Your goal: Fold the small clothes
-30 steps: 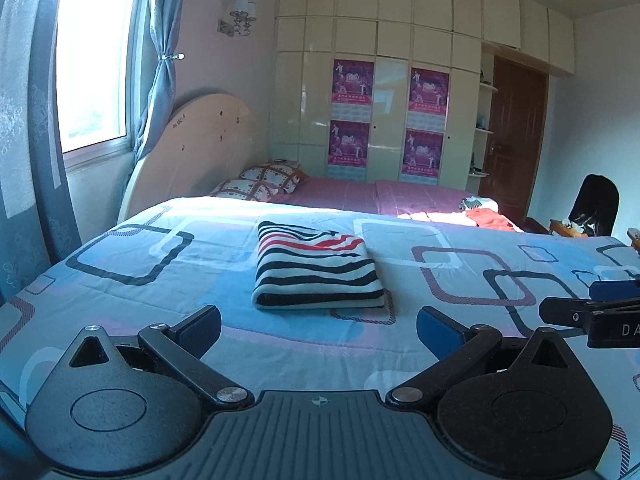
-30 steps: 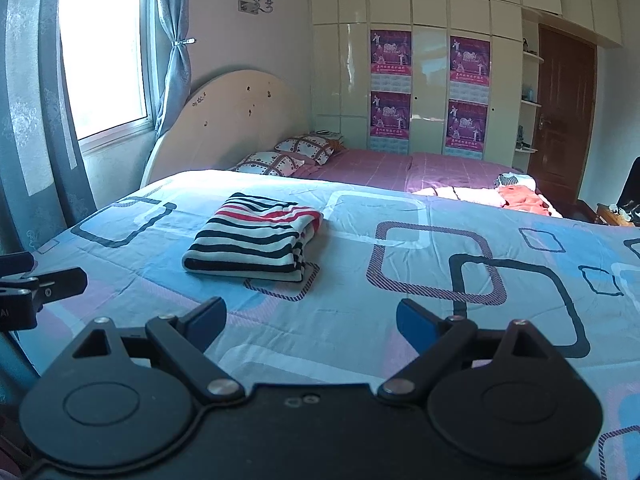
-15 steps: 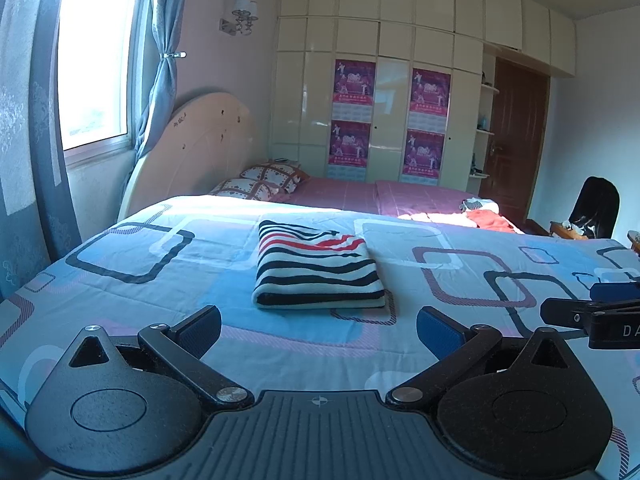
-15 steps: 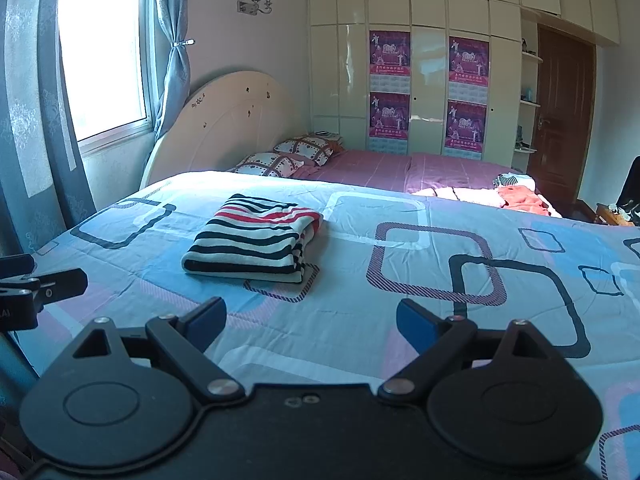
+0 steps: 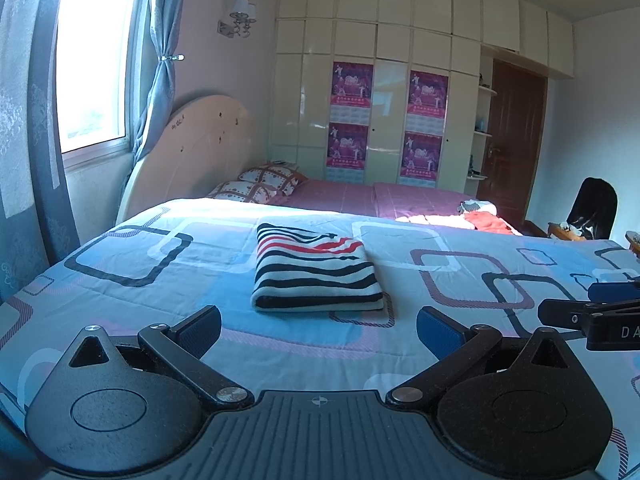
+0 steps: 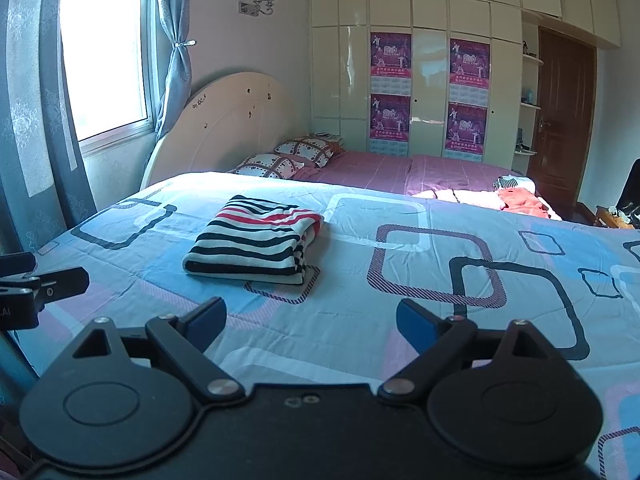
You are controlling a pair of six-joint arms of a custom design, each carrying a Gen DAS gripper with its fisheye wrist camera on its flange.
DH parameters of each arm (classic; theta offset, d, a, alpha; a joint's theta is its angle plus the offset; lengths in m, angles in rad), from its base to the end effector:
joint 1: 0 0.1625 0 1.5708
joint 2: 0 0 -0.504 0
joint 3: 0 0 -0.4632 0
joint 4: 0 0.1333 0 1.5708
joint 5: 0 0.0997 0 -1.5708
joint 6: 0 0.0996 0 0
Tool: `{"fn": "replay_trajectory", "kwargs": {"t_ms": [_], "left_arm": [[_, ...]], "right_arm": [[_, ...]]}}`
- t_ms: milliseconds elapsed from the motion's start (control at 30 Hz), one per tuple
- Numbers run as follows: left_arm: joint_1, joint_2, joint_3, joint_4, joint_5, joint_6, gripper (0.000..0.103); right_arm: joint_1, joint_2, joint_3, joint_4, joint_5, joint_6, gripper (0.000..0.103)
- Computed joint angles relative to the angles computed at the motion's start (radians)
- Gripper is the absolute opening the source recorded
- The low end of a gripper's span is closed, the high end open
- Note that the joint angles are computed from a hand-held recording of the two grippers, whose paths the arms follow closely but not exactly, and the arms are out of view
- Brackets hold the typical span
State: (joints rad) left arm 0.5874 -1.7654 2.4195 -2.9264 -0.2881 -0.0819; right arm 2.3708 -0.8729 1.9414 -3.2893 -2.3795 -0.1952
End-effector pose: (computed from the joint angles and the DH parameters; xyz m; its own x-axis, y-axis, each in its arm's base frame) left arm -0.1766 -0.3925 0.4179 -0.7223 -0.1407 -0.6771 0.5787 0.4132 -0.7031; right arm 0.5218 -0.4214 0.1483 -0.6692 -0.2942 0.6823 -0.7144 0.5072 -0.4820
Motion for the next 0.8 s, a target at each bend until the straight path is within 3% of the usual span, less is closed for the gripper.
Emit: {"fn": "replay_trajectory", "kwargs": {"t_ms": [800], "left_arm": [[-0.005,0.006,-0.001,0.003,-0.002,-0.002,0.103]], "right_arm": [[0.007,0.0,-0.01,0.016,-0.006,0.002,0.092]]}}
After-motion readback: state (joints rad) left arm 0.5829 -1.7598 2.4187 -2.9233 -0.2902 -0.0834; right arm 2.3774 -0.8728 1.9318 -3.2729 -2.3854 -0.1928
